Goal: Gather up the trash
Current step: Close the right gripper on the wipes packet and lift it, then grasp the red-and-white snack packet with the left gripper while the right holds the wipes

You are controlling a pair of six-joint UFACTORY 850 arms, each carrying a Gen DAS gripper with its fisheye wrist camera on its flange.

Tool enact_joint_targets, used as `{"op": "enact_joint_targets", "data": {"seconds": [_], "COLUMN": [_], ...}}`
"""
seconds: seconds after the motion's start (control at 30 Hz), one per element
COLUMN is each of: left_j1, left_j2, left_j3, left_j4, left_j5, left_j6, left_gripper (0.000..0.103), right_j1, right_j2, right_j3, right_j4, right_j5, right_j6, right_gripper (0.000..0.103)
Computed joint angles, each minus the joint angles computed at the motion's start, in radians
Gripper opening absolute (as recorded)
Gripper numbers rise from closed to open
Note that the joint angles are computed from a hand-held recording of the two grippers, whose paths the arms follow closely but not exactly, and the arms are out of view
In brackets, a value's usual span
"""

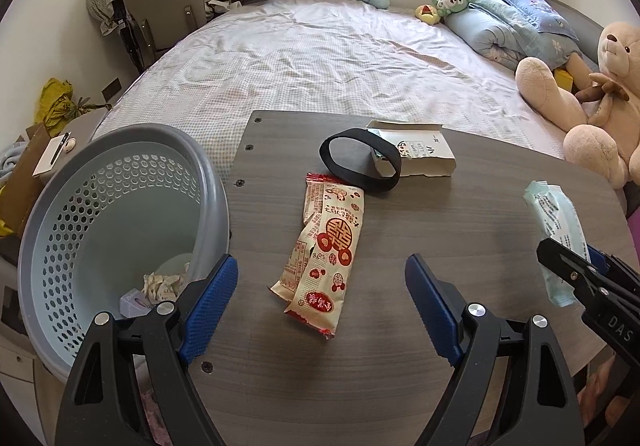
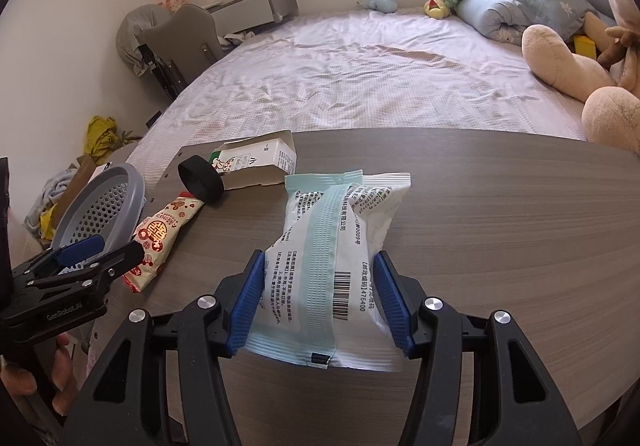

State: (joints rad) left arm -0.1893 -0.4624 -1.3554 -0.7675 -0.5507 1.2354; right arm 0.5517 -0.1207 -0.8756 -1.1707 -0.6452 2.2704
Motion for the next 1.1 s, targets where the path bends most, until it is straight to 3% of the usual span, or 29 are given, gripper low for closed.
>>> {"op": "enact_joint_targets", "data": {"seconds": [0.5, 0.63, 0.8, 1.1], "left_j1": [-0.060, -0.067, -0.065, -0.032], "left_j2": [-0.090, -0.100, -0.090, -0.039], "left_j3": [-0.068, -0.078, -0.067, -0.012], "left_j4": [0.151, 0.171, 0.152, 0.082], "left_j5": [0.057, 0.059, 0.052, 0.000], "left_j6": [-0.164, -0.182, -0.149, -0.059], "left_gripper": [0.080, 0.066, 0.039, 0.036], "right_j1": [0.027, 0.030, 0.031, 0.042], "right_j2": [0.058, 0.064, 0.066, 0.062], "right_j3": [0.063, 0.070, 0.072, 0.062], "right_j4": [-0.096, -0.110, -0.114, -0.106], "right_j5": [0.010, 0.012, 0.010, 0.000], "right_j6": [0.121, 0.140, 0.144, 0.135], "right_gripper": [0.054, 0.054, 0.054, 0.054]}}
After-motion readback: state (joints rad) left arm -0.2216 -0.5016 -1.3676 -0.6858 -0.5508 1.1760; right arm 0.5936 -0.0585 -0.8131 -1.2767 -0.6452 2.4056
